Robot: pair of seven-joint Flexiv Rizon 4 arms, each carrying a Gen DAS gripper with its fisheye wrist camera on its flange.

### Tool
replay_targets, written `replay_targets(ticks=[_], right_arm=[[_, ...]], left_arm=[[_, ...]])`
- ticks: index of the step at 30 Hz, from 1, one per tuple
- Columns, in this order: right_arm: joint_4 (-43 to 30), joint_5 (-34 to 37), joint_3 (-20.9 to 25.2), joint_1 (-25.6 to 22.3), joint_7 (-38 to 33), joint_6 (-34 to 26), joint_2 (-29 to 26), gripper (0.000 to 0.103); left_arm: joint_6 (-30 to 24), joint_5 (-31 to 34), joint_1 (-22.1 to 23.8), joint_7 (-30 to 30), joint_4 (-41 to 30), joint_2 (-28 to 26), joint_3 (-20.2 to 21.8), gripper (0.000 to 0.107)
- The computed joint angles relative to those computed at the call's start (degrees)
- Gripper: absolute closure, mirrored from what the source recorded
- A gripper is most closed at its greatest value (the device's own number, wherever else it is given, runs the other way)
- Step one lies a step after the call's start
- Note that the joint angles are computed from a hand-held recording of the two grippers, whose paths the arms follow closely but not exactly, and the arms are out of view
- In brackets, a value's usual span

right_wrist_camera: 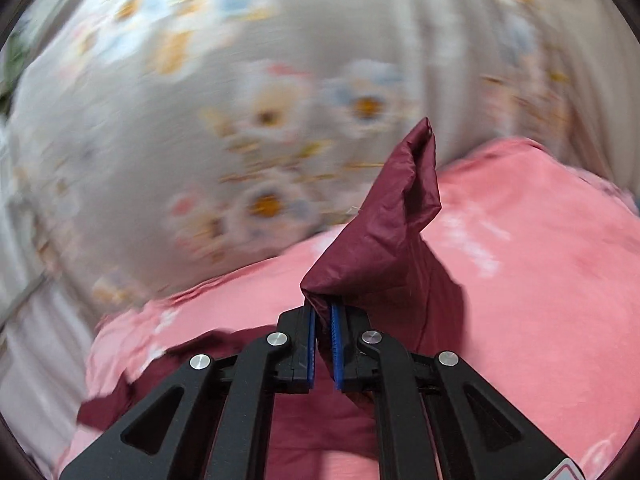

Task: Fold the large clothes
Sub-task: 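Grasp the jacket sleeve with the right tool and lift it across the body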

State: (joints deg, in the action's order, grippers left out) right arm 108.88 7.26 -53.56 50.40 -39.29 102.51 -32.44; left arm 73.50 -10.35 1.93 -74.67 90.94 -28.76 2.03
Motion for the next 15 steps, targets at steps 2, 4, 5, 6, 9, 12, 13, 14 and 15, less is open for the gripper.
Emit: replay_targets(ticks=[2, 4, 5, 6, 9, 12, 13, 14, 15], right_arm=[[-5.0, -3.8, 7.2, -3.2, -2.1, -0.1, 0.3, 0.096], [-9.3, -6.4, 14.0, -6.7, -3.2, -0.7, -0.2, 0.096], [-11.6, -7.8, 17.9, -9.0, -3.6, -1.1, -0.8, 0.096], [-14.5, -9.5, 22.1, -11.4, -4.1, -1.9, -1.8, 0.096], [-21.3, -13.7, 32.3, -16.9, -4.5, -4.3, -5.2, 0.096], [-26.4, -17.2, 41.5, -21.3, -4.8, -6.5, -8.6, 0.096], [-28.3, -18.2, 44.2, -22.3, -5.0, -7.6, -10.0, 0.096], [-29.9, -19.2, 45.7, -22.5, -4.9, -8.9, -11.3, 0.096], [-30.0, -19.8, 46.6, -22.6, -4.8, -9.2, -11.9, 0.096]], left_arm=[[0.5, -0.5, 0.8, 0.1, 0.4, 0.2, -0.1, 0.009], [0.8, -1.2, 1.7, 0.3, 0.7, 0.4, -0.2, 0.009], [0.9, -1.7, 2.2, 0.5, 1.0, 0.6, -0.4, 0.009], [1.0, -2.3, 2.9, 0.7, 1.2, 0.7, -0.5, 0.009], [1.0, -3.6, 4.4, 1.1, 1.4, 0.7, -0.6, 0.009], [0.7, -4.5, 5.7, 1.5, 1.5, 0.6, -0.5, 0.009], [0.7, -4.8, 6.2, 1.8, 1.6, 0.5, -0.6, 0.009], [0.6, -5.1, 6.5, 2.0, 1.6, 0.4, -0.6, 0.009], [0.3, -5.6, 7.0, 2.3, 1.6, 0.3, -0.9, 0.009]])
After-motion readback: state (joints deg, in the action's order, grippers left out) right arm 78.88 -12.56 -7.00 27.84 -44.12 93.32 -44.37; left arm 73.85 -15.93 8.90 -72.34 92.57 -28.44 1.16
